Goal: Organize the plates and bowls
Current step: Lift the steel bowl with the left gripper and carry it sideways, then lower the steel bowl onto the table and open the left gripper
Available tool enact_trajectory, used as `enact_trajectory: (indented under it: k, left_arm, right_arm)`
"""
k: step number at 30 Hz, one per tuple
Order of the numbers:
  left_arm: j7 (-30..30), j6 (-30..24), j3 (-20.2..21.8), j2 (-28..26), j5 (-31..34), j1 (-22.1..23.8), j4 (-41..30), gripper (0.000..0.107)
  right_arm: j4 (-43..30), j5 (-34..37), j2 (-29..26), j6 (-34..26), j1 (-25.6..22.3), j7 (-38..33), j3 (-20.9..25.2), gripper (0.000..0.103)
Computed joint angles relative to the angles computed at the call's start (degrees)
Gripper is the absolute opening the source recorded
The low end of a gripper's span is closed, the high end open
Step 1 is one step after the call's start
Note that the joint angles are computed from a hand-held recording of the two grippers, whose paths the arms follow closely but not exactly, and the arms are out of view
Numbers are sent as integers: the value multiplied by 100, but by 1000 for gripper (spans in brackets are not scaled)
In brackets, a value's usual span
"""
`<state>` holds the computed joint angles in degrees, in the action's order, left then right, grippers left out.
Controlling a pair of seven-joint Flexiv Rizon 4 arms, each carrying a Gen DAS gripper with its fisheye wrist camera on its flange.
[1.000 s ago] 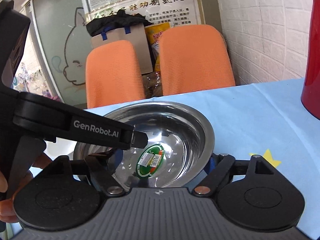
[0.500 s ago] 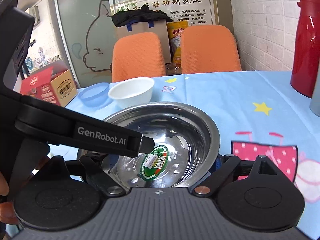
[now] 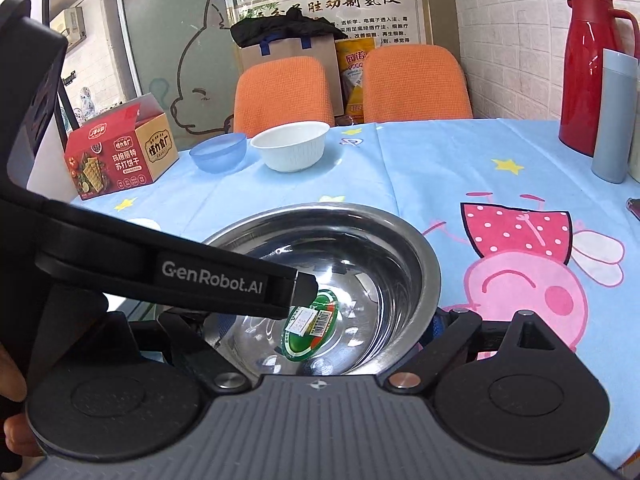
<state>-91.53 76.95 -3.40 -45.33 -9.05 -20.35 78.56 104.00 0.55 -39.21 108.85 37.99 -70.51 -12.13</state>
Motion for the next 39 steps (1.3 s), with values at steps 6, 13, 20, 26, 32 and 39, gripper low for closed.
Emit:
enact_trajectory:
  k: [6, 13, 20, 26, 32, 39]
  left_arm:
    - [-57, -98, 64, -205, 3, -60, -375, 61]
    - [-171, -374, 2, -475, -56, -3, -709, 61]
    - [-213, -194, -235, -413, -229, 170, -558, 86]
    - [-150, 602, -274, 66, -351, 379, 64, 92]
    - [-358, 993, 109, 410, -362, 383, 439, 93]
    - [-345, 1090, -159, 506, -540, 800, 597, 93]
  right_arm:
    - [-48, -16, -55, 71, -178, 15, 127, 103]
    - [-270, -316, -213, -87, -590, 46, 467, 103]
    - [-183, -621, -194, -29, -1191, 237, 1051, 103]
    - [310, -12, 155, 486, -808, 227, 476, 103]
    - [289, 352, 270, 517, -734, 114, 331, 103]
    - [-176, -28, 196, 274, -926, 54, 516, 103]
